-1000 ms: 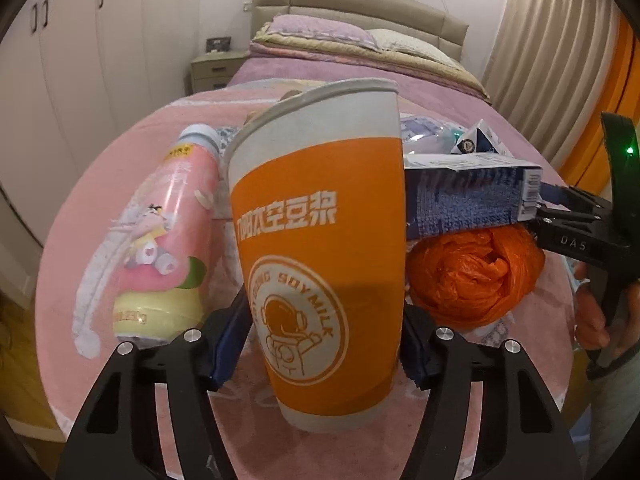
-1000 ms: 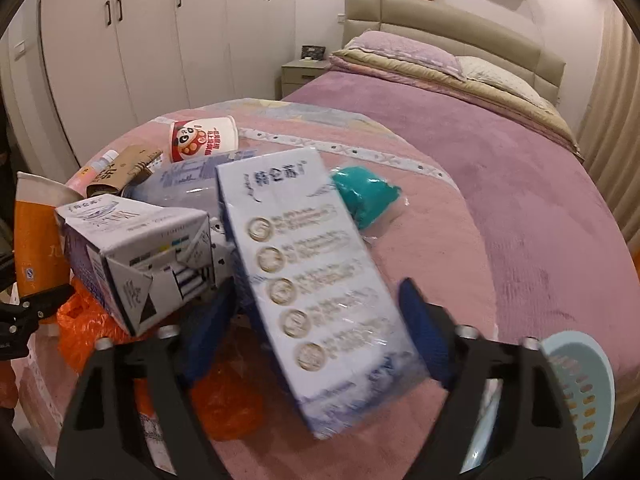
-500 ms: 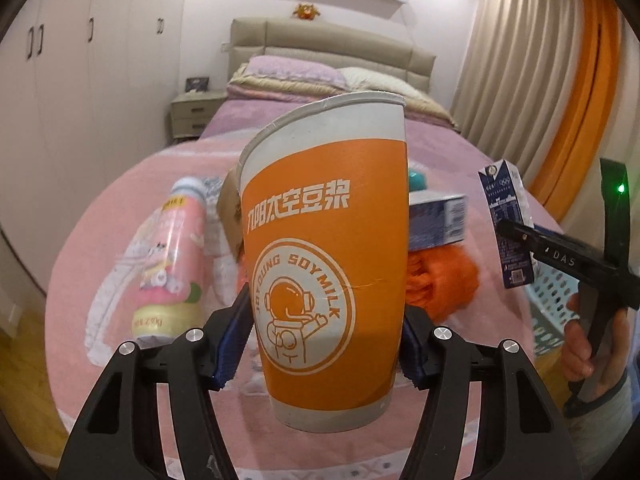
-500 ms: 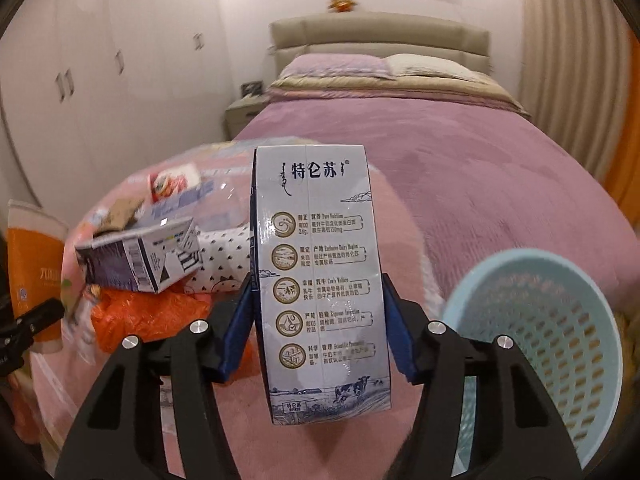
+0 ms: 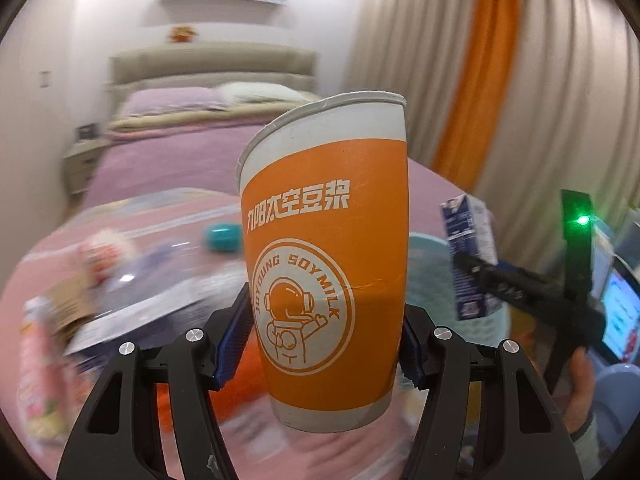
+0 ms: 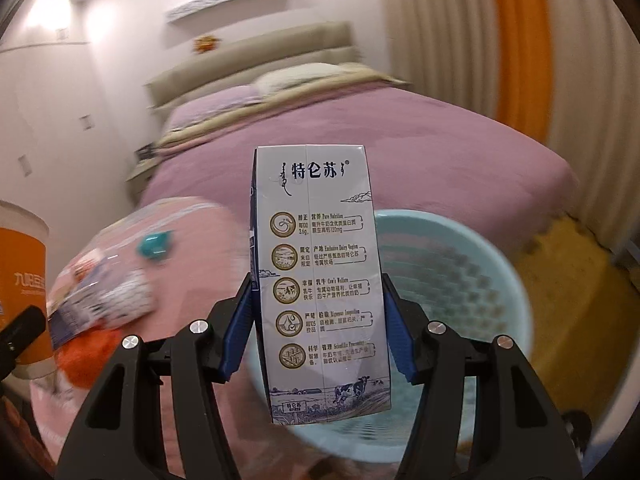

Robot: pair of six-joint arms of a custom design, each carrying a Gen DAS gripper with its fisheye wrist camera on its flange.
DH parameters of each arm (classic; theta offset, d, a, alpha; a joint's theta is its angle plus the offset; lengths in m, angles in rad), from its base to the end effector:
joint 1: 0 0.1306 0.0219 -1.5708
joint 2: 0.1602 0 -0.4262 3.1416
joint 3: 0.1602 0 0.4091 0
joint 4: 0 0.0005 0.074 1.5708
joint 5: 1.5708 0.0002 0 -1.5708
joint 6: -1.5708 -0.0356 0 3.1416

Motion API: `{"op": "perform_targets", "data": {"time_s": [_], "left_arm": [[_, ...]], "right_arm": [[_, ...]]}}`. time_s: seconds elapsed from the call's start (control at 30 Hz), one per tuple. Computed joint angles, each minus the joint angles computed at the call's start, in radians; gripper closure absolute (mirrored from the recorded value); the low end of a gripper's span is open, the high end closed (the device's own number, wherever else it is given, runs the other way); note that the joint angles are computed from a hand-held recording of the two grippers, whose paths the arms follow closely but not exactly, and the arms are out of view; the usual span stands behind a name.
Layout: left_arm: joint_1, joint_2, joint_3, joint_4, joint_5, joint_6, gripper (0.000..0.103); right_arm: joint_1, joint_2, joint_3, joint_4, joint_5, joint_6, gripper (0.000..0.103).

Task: Collect trash
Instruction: 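Carry both items over the blue basket and open both tools to drop them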

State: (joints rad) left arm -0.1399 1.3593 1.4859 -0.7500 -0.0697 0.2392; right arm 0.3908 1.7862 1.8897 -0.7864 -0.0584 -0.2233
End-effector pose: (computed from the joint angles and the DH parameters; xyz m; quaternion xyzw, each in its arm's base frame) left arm 0.4901 -0.0670 0.5438 -0.0600 0.8875 -0.0555 0.4536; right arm 0.6189 0.2567 0.5001 -0.0880 0.8985 0.1549 0.4013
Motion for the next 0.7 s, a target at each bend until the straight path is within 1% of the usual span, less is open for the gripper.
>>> {"op": "perform_targets", "data": {"time_s": [0.07,0.1,0.13,0.17,0.27,0.37,0.43,0.47,0.5,0.53,0.57,0.6,0.7], "left_arm": [[-0.022,0.061,0.051,-0.007,0.035,-0.012,0.043],[-0.038,0.108,0.094,-0.026,0.062,-0.017,0.043],[-0.04,0.132,0.114,-0.037,0.082,-0.019,0.043],[-0.054,0.172,0.148,-0.056,0.096,-0.019,0.043],[-0.071,0.247,0.202,-0.094,0.122,-0.034,0.043],[-0.082,0.323,0.257,-0.129,0.151,-0.036,0.043],[-0.091,0.371,0.3,-0.161,0.17,-0.042,0.042],[-0.096,0.386,0.313,-0.174,0.172,-0.053,0.041],[-0.095,0.396,0.328,-0.184,0.169,-0.063,0.038],[-0.098,0.396,0.328,-0.185,0.156,-0.072,0.033],[-0.102,0.392,0.325,-0.18,0.146,-0.073,0.025],[-0.103,0.381,0.308,-0.158,0.148,-0.074,0.024],[-0.087,0.346,0.274,-0.139,0.166,-0.081,0.024]], "right_arm": [[-0.022,0.014,0.015,-0.035,0.036,-0.016,0.047],[-0.03,0.018,0.016,-0.048,0.046,-0.022,0.047],[-0.035,0.027,0.022,-0.066,0.057,-0.029,0.047],[-0.045,0.041,0.036,-0.098,0.065,-0.041,0.047],[-0.065,0.065,0.046,-0.142,0.074,-0.046,0.047],[-0.075,0.078,0.044,-0.163,0.102,-0.037,0.047],[-0.08,0.095,0.062,-0.19,0.104,-0.036,0.045],[-0.087,0.103,0.07,-0.208,0.097,-0.042,0.045],[-0.086,0.106,0.075,-0.219,0.095,-0.046,0.045],[-0.088,0.111,0.083,-0.228,0.091,-0.048,0.044],[-0.088,0.11,0.083,-0.234,0.093,-0.052,0.043],[-0.091,0.111,0.085,-0.236,0.089,-0.056,0.041],[-0.098,0.105,0.078,-0.225,0.073,-0.067,0.04]]}}
